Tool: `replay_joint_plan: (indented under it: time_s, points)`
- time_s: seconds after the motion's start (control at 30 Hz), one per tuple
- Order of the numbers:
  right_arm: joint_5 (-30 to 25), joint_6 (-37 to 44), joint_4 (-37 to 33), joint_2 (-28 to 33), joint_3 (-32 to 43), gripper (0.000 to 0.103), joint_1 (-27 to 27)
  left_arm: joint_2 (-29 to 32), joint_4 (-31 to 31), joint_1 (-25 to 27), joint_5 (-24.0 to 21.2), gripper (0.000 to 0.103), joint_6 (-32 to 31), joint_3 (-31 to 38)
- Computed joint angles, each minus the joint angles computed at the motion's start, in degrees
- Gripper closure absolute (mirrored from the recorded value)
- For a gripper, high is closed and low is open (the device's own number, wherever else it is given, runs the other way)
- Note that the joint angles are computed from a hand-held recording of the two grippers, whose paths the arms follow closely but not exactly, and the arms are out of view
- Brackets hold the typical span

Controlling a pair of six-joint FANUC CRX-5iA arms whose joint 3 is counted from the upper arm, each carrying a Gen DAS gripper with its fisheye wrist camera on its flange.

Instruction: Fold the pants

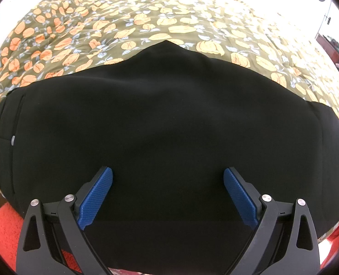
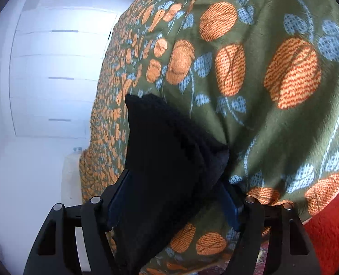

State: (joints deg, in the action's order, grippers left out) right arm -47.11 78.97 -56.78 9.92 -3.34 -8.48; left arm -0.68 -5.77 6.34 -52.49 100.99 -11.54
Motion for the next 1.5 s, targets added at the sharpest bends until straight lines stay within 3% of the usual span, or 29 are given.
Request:
replay_joint_plan:
  time_s: [0.03,0.1,0.17,0.3,0.5,0.6,0.77,0.93,1.0,1.1,1.13,1.2,1.3,1.37,1.4,1.43,1.5]
  points:
    - [1.06,-1.32,1.99,-0.39,-0.32,0.057,0.84,0.07,-0.04,-0.07,-0.06,0.006,0.07,0.09]
    - [3.6,-6.07,8.02,-1.38,-1.28,0.083,3.42,0.14,0.1,-0.05,-0.12,0.006,-0.07,0.17]
    - [5.26,-6.5,8.88,-2.41,-2.15,0.09,4.22,-0.01,0.64,0.12,-0.24,0.006,-0.28,0.08]
    - [7.52,-3.79,7.85,-6.17,-3.3,0.092,5.17,-1.39,4.64,1.42,0.97,0.006,-2.85,-1.68]
    - [4.73,2.12,4.88,-9.92,-0.82,0.092,8.47,-4.77,13.95,4.31,4.25,0.006,-8.31,-5.74]
    - [3.51,5.78,-1.43,-9.43,1.92,0.092,10.47,-7.1,19.09,6.71,6.26,0.006,-11.09,-8.57]
    - [2.09,7.33,-5.39,-3.9,9.95,0.092,18.92,-9.95,28.01,12.63,8.19,0.006,-15.57,-13.83]
    - [2.2,2.4,3.93,4.75,18.81,0.092,33.85,-12.14,34.16,17.78,8.61,0.006,-17.96,-18.24]
    - [2.88,-0.85,12.84,8.55,21.8,0.092,40.95,-12.73,36.19,18.76,8.91,0.006,-19.35,-19.6]
    - [-1.04,-2.29,30.58,14.1,26.03,0.085,51.12,-13.32,38.74,19.41,8.96,0.006,-22.29,-20.85]
    - [-3.96,-2.21,35.37,15.63,27.58,0.07,53.44,-13.63,40.25,19.51,9.01,0.006,-23.88,-21.48]
    - [-8.77,1.32,40.86,16.9,28.46,0.053,56.79,-14.65,46.08,19.81,9.38,0.006,-29.81,-23.86]
    - [-8.35,7.91,43.01,12.2,23.12,0.036,57.51,-14.74,56.43,19.0,8.5,0.007,-40.28,-26.59]
    - [-8.46,9.97,43.62,8.71,20.11,0.033,56.04,-14.15,61.86,17.75,7.0,0.009,-46.96,-27.32]
    - [-8.07,10.52,43.77,7.06,18.73,0.033,55.06,-13.73,63.48,16.31,6.44,0.012,-49.96,-27.14]
    - [-7.47,10.08,44.26,5.46,17.2,0.03,54.73,-13.53,63.77,15.11,6.11,0.022,-51.61,-26.8]
    - [-5.91,8.94,45.13,1.66,13.44,0.026,53.24,-12.25,61.13,12.29,5.88,0.033,-53.25,-24.73]
